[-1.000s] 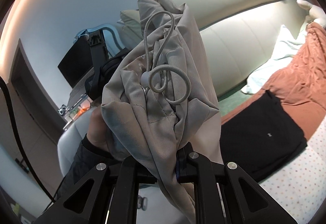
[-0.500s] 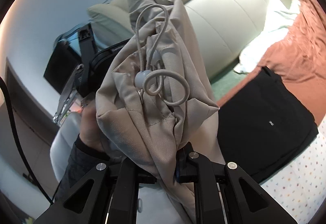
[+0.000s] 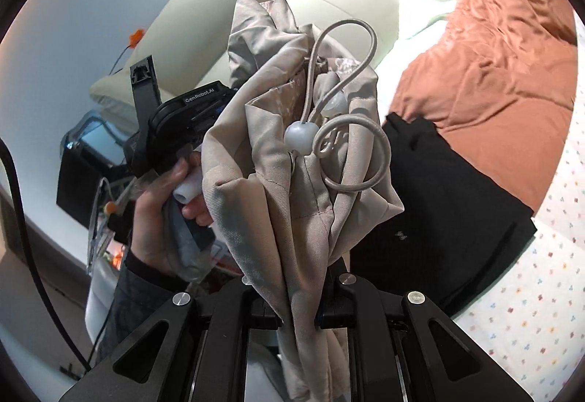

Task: Fold large clothes
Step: 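Lower the jacket onto the black item and open both tools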

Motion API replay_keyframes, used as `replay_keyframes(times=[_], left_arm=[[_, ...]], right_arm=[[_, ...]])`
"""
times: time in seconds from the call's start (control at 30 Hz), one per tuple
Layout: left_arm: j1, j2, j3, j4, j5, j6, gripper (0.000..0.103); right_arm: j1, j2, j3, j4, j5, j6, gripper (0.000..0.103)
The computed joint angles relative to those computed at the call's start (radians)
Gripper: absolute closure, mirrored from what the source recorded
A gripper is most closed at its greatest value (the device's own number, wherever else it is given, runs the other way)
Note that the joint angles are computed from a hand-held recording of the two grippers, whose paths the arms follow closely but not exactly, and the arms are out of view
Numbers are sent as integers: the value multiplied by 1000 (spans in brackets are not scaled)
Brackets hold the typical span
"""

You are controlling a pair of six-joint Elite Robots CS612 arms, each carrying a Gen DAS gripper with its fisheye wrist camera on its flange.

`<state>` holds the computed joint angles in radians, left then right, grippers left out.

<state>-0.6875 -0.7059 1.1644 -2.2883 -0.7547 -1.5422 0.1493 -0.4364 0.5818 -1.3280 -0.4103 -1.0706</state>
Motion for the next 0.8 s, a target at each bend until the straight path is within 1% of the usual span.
replay_keyframes(times=[0.07,0.1,0.13,0.17,0.2,0.23,0.27,0.3,0.33,0.4,0.47,0.5,0.53,0.6,0.67,0.7,0.77,0.8], left_arm=[[-7,-1,9,7,19,-27,74],[-12,-7,25,-8,20,-34,67],[-19,-16,44,-22,17,-40,61],[-27,-25,62,-21,18,-51,61],[-39,-38,82,6,28,-77,60],[-43,-40,86,29,27,-90,58],[-51,-51,104,50,14,-114,57],[-57,-58,123,57,-1,-143,57],[-63,-69,149,47,-13,-164,57],[-75,-80,182,47,-39,-202,57],[-92,-94,217,64,-46,-261,56],[-98,-99,230,68,-53,-286,52],[-104,-103,241,78,-58,-316,43],[-114,-110,257,107,-62,-375,36],[-123,-115,267,124,-69,-416,36],[-126,-115,272,120,-71,-424,36],[-134,-110,276,118,-75,-434,36],[-137,-106,275,125,-80,-441,36]], right_arm=[[7,54,-64,-27,-21,77,91],[8,66,-73,-44,-31,105,91],[11,95,-105,-79,-49,166,91],[12,117,-124,-108,-63,217,91],[13,141,-150,-127,-71,265,91],[10,183,-212,-105,-73,298,91],[8,229,-288,-40,-68,305,91],[7,251,-327,-5,-66,304,91],[7,260,-337,-3,-72,311,91],[7,254,-317,-29,-85,317,91],[6,264,-337,-8,-99,324,89],[6,270,-348,-3,-108,334,84],[6,270,-348,-16,-125,358,80],[6,236,-275,-107,-164,400,70],[5,209,-218,-148,-175,400,69],[4,202,-205,-151,-174,397,69],[-2,165,-128,-192,-163,397,69],[-6,164,-125,-193,-157,394,69]])
